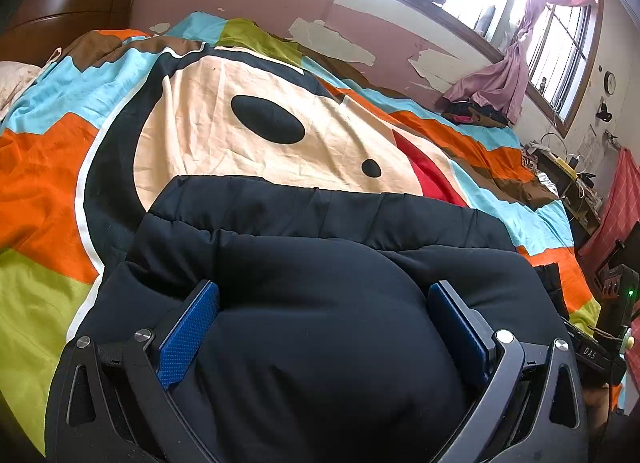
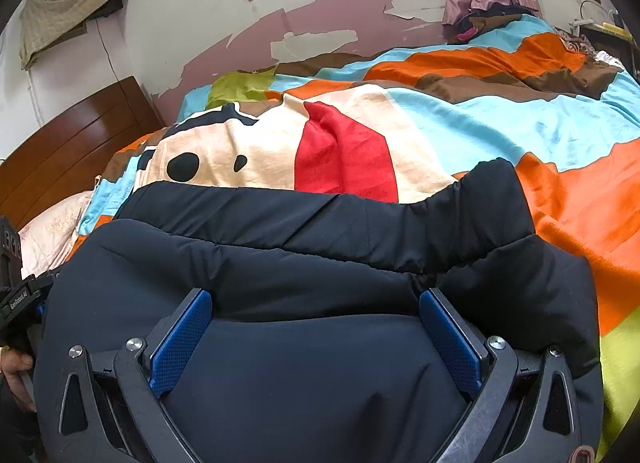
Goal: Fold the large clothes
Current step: 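Press the folded jacket flat with both open grippers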
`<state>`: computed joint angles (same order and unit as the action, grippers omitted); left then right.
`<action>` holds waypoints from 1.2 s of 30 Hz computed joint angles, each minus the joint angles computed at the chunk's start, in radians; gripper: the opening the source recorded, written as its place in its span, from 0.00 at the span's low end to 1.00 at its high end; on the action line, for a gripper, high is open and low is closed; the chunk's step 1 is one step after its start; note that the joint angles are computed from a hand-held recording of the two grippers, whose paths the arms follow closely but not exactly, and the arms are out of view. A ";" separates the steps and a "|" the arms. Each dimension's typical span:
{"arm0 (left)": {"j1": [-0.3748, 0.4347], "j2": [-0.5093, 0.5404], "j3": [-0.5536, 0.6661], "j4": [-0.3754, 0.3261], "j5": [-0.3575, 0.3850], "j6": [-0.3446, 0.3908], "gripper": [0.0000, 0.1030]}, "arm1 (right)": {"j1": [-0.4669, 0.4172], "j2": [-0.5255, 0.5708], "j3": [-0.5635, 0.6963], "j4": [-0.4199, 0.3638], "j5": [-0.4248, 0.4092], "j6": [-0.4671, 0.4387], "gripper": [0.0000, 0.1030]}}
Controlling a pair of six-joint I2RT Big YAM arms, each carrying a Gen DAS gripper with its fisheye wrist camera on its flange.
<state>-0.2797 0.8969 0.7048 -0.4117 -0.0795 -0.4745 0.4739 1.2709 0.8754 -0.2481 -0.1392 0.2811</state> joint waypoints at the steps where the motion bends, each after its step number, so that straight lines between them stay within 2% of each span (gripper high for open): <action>1: 0.000 -0.001 -0.001 0.001 0.000 0.000 0.99 | -0.001 0.002 0.001 0.000 -0.001 0.000 1.00; 13: -0.001 -0.013 -0.032 0.062 0.003 -0.021 0.99 | -0.007 0.007 -0.001 0.011 -0.018 0.007 1.00; 25: -0.008 0.004 -0.021 0.057 -0.014 -0.031 0.99 | -0.012 0.013 -0.004 0.028 -0.035 0.017 1.00; 28: -0.011 0.002 -0.004 0.003 -0.017 -0.034 0.99 | -0.015 0.005 -0.012 0.039 -0.038 0.019 1.00; 30: 0.007 -0.011 0.011 -0.060 0.019 -0.042 0.99 | -0.012 -0.004 -0.013 0.027 -0.031 0.016 1.00; 34: 0.094 -0.141 -0.009 -0.150 0.147 -0.072 0.99 | -0.004 -0.062 -0.017 -0.048 0.011 -0.009 1.00; 36: 0.178 -0.227 -0.011 -0.239 0.221 -0.054 0.99 | -0.003 -0.109 -0.020 -0.106 0.066 -0.039 1.00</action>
<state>-0.1019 0.6698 0.6935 -0.6507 0.1412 -0.5284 0.4706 1.1615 0.8556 -0.3543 -0.0729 0.2419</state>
